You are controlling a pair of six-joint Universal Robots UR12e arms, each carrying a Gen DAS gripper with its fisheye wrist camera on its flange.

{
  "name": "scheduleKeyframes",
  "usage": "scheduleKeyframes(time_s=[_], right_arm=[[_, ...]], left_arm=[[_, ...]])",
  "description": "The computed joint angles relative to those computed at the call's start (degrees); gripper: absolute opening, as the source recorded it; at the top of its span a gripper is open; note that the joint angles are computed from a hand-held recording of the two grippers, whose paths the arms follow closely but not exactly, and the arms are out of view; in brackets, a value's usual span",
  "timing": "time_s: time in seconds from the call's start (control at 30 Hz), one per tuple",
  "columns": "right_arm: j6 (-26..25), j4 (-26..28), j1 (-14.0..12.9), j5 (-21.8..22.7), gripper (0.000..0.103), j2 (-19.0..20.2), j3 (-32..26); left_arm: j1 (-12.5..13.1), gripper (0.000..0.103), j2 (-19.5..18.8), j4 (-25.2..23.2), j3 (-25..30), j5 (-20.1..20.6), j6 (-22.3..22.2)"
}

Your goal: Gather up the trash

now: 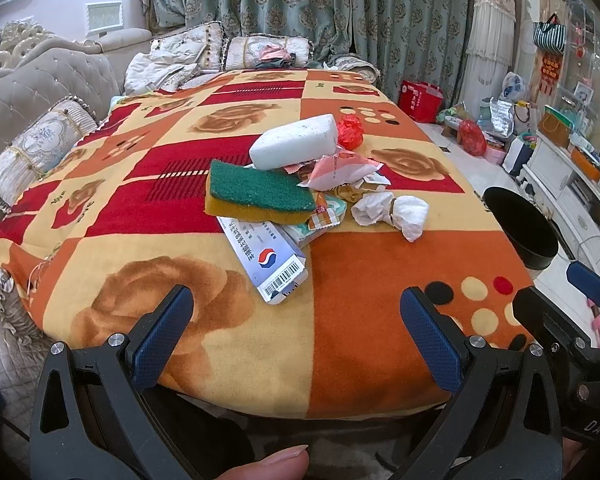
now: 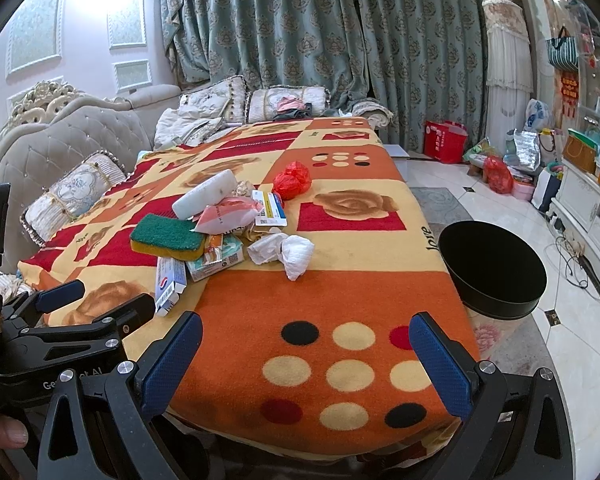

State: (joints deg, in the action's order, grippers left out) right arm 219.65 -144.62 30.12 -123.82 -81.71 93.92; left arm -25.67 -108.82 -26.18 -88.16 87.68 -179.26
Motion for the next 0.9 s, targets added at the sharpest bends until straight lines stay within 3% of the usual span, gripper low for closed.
scheduleKeyframes(time_s=[0.9], right_arm=[[0.7, 0.6, -0.2, 0.3, 0.102, -0.4, 0.3]], left_arm=[[-0.4, 0.103, -0.2, -0.5, 0.4, 0.0, 0.4]])
